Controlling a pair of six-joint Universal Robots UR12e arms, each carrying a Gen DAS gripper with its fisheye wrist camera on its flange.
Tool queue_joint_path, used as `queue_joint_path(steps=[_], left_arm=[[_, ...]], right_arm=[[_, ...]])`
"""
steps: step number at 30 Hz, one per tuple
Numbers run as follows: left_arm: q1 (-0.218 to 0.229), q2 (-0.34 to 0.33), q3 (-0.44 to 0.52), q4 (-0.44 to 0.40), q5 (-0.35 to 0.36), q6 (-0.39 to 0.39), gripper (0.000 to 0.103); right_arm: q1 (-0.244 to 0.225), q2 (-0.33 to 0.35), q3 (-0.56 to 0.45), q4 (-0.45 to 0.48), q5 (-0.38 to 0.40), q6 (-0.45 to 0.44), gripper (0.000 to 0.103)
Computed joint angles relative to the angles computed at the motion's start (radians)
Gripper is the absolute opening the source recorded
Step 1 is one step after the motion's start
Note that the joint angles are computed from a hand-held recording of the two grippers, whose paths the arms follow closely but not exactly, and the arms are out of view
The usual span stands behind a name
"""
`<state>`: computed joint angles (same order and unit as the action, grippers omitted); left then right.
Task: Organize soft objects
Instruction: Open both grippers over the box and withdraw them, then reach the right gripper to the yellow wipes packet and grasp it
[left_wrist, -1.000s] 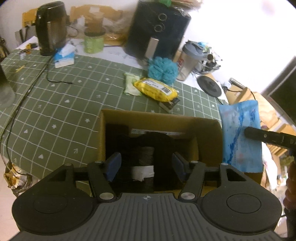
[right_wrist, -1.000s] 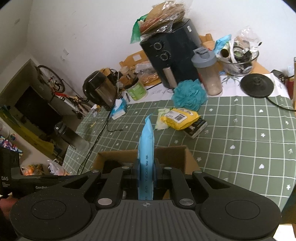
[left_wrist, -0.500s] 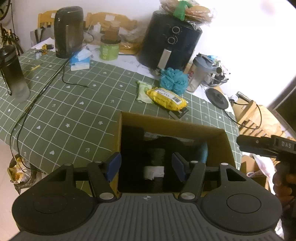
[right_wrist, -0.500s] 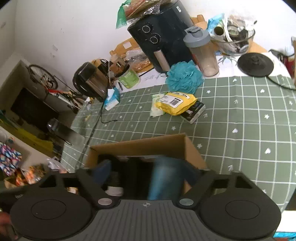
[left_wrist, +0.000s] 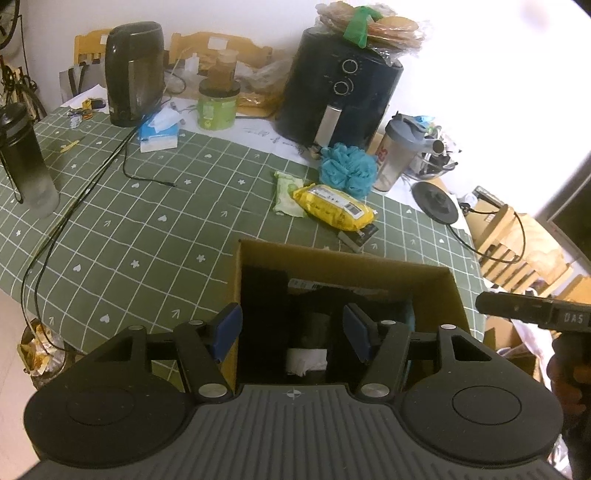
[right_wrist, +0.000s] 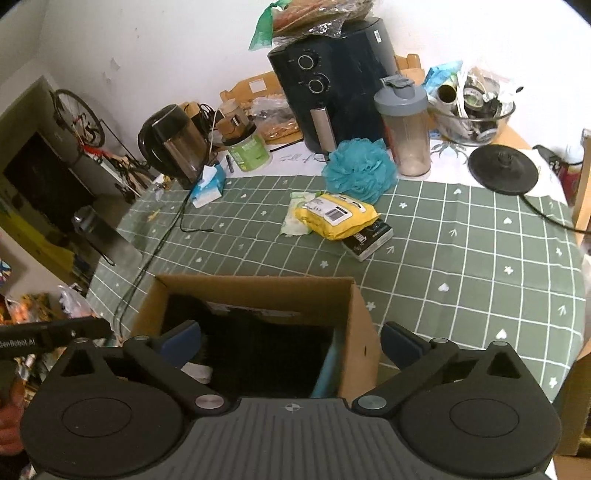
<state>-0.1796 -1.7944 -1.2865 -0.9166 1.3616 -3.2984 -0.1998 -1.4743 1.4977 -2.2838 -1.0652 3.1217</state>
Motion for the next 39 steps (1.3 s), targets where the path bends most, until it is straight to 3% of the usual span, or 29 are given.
queue_joint_path(steps=[13,26,39], left_arm=[[0.000,-0.048,0.061,-0.015,-0.050,0.035,0.060],[0.005,-0.118,0.171,-0.021,-0.096,0.120,0.060],[0.012,-0.158,0.221,-0.032,-0.091,0.191,0.060]], right_arm=[[0.018,0.022,-0.048,0.022,-0.082,0.002,0.103],[0.025,0.098,-0.164,-0.007,-0.146,0.043,0.103],[0.052,0.188,-0.254,0.010,-0.260,-0.064,0.103]])
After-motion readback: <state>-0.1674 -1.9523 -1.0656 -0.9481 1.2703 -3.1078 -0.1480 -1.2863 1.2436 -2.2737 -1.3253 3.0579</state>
